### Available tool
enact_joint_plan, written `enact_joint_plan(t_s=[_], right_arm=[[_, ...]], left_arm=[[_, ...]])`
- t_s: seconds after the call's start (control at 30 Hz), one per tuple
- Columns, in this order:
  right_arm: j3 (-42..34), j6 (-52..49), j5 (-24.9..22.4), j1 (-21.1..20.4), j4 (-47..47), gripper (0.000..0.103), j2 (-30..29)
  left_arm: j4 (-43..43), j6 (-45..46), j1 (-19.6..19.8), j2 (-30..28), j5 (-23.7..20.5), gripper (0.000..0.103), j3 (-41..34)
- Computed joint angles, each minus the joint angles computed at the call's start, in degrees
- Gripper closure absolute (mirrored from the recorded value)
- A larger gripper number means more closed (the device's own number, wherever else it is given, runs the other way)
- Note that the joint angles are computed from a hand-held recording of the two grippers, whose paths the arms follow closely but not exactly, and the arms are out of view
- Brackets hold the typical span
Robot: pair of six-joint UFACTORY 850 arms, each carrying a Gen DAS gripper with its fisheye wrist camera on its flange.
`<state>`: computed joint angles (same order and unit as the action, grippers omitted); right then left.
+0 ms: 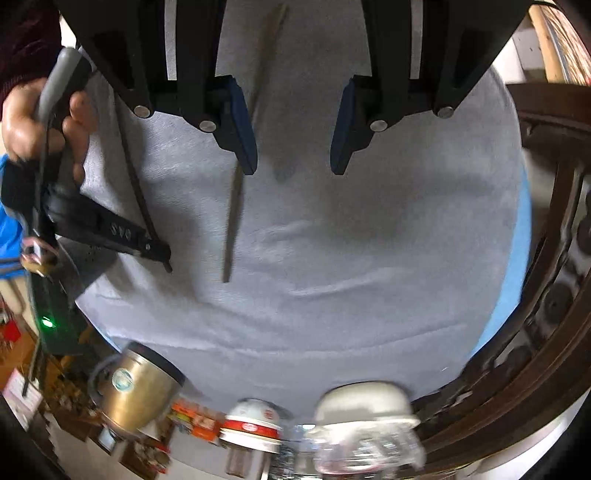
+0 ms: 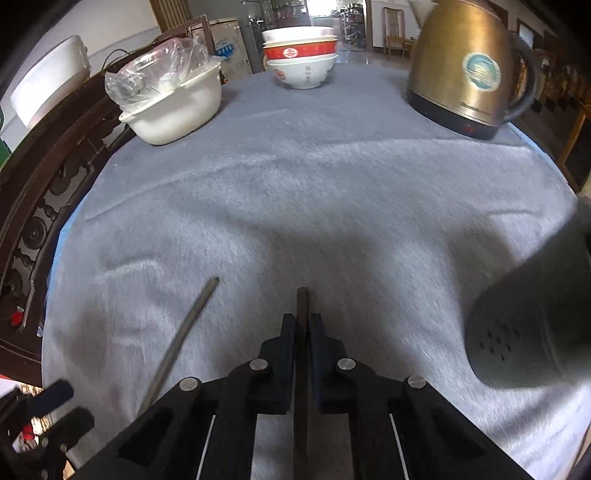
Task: Organize utensils
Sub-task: 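Close the left tool on a chopstick while the right tool grips the last chopstick, then lift both chopsticks over the grey cup and open both tools to drop them in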
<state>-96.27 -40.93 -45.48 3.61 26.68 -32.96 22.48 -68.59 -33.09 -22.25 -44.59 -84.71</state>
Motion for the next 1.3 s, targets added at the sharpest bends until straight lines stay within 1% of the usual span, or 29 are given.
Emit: enact_joint_plan(t_s=[0.13, 0.3, 0.43, 0.53, 0.6, 0.67, 0.7, 0.73, 0.8, 0.83, 0.87, 0.97, 1.07, 1.17, 1.3], right_arm=[[3.06, -4.85, 0.55, -2.1, 4.82, 0.096, 2.84], [5.04, -10.3, -1.46, -5.61, 12.45, 0.096, 5.41], [6.15, -13.58, -2.67, -8.09, 17.2, 0.096, 6.94], [7.18, -15.9, -3.31, -9.85, 20.11, 0.096, 8.33], [7.51, -16.66, -3.58, -10.55, 21.18, 0.096, 8.88], [7.72, -16.98, -3.99, -11.14, 21.7, 0.096, 9.25], [7.92, -17.26, -4.2, -11.52, 22.16, 0.096, 9.49], [8.11, -17.55, -4.38, -11.87, 22.67, 0.096, 9.72], [8.42, -17.93, -4.52, -12.19, 23.4, 0.096, 9.95], [8.53, -18.11, -4.6, -12.44, 23.85, 0.096, 10.14], [8.57, -18.2, -4.52, -12.41, 24.15, 0.096, 10.11], [8.64, -19.19, -5.21, -13.29, 25.74, 0.096, 10.56], [8.92, -21.15, -5.61, -14.32, 28.03, 0.096, 11.43], [8.8, -22.53, -6.29, -15.34, 30.75, 0.096, 12.04], [8.6, -25.79, -6.91, -17.36, 37.13, 0.096, 13.3]], left_arm=[[-4.04, 7.77, 1.69, -3.82, -0.04, 0.059, -5.33], [-13.93, 18.92, 4.95, -9.18, 0.36, 0.059, -12.36], [-18.6, 24.0, 6.4, -13.32, -1.45, 0.059, -17.77], [-20.88, 26.09, 6.97, -16.58, -4.01, 0.059, -22.15], [-21.35, 26.72, 7.24, -18.22, -5.31, 0.064, -24.3], [-23.5, 28.35, 7.74, -19.77, -6.62, 0.073, -26.32], [-23.39, 28.41, 7.77, -20.07, -6.67, 0.074, -26.83], [-24.23, 29.66, 7.92, -20.56, -6.93, 0.081, -27.61], [-24.92, 30.04, 8.09, -21.3, -7.77, 0.087, -28.8], [-25.29, 29.94, 8.16, -21.47, -8.09, 0.095, -29.06], [-25.62, 29.9, 8.18, -21.47, -8.01, 0.095, -29.03], [-23.31, 27.13, 7.51, -20.72, -8.01, 0.096, -28.38], [-20.04, 24.77, 6.11, -18.12, -6.2, 0.097, -26.17], [-16.23, 22.17, 4.26, -14.48, -4.46, 0.097, -23.71], [-9.41, 18.07, 1.37, -9.61, -2.48, 0.097, -22.02]])
